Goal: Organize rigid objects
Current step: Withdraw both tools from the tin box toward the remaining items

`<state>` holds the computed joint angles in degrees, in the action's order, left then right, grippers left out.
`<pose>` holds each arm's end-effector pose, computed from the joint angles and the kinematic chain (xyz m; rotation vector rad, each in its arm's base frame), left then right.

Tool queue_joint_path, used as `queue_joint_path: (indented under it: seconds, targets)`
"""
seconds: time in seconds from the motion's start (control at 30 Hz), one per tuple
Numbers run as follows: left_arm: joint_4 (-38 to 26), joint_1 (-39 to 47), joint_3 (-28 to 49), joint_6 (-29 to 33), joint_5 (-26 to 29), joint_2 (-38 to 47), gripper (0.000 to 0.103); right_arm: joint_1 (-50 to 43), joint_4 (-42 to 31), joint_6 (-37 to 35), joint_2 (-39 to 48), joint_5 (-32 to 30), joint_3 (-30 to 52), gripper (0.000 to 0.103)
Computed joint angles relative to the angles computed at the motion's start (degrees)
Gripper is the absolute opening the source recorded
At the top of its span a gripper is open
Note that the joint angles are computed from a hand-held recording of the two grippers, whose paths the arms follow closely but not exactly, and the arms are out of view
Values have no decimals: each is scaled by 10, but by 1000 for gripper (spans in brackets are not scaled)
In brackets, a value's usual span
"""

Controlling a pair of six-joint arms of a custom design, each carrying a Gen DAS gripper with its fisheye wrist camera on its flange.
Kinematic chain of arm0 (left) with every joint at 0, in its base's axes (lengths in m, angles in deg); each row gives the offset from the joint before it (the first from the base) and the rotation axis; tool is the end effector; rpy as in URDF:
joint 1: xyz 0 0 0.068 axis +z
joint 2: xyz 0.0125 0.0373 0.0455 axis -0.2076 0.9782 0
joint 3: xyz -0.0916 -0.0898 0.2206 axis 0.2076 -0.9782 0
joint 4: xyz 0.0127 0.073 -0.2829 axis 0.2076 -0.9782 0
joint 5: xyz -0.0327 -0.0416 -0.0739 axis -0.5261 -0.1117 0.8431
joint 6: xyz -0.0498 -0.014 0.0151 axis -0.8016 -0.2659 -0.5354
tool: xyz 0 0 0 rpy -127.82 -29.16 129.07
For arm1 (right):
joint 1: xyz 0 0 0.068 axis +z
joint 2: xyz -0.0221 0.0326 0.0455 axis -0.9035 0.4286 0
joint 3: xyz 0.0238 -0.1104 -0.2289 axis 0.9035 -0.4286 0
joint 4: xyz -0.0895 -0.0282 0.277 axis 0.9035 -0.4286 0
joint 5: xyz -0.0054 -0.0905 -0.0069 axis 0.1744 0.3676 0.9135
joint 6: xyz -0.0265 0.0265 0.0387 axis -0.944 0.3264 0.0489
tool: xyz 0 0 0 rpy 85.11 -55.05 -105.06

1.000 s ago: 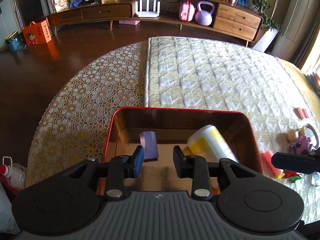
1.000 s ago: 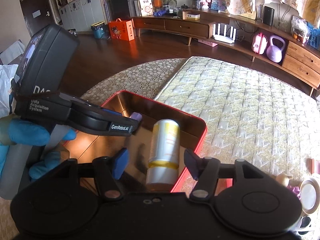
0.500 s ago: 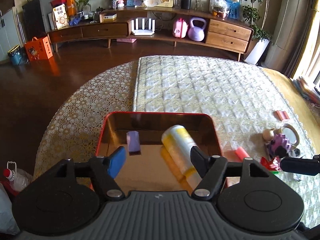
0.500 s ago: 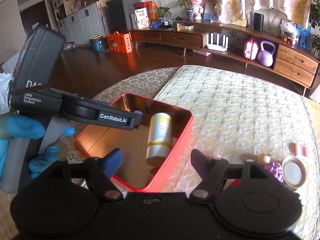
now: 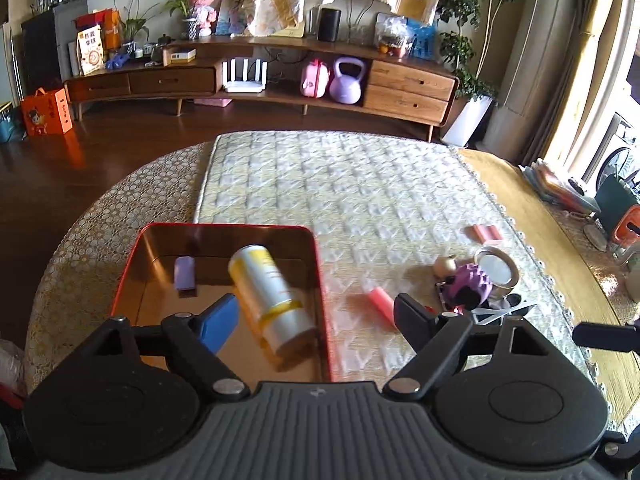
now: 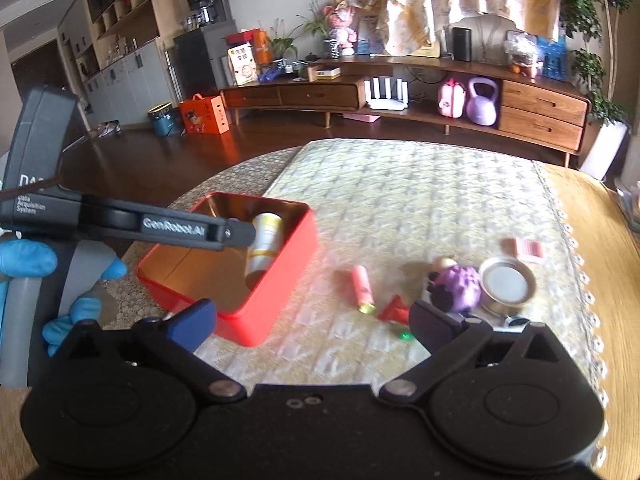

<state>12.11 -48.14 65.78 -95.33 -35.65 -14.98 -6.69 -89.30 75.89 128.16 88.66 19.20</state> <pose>0.1742 -0.1052 0.1950 -0.3618 2.3237 0.0037 0.1404 0.2177 0.2222 -0.7770 2.2385 0.5476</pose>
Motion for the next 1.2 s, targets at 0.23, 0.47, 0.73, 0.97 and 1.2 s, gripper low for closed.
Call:
queue_joint_path:
  seconds: [0.23,0.47,0.73,0.97,1.2]
  targets:
    - [25,-47,48,-38,-11,110,86,-34,-37,-1,-110,28,-83,103]
    - [56,-66,128,-52,-10,269,86,-90,-46,-37,-147,20,-132,103]
    - [72,-44,210,-93,5,414,86,-159,-10,-80,-123,-26,-156,103]
    - [55,-21,279,-141,6,509,86,-209,30,-105,-70,-68,-160,103]
    - [31,-12,340,-187,6,577,86,-223,79,-121,4,-74,-142,100]
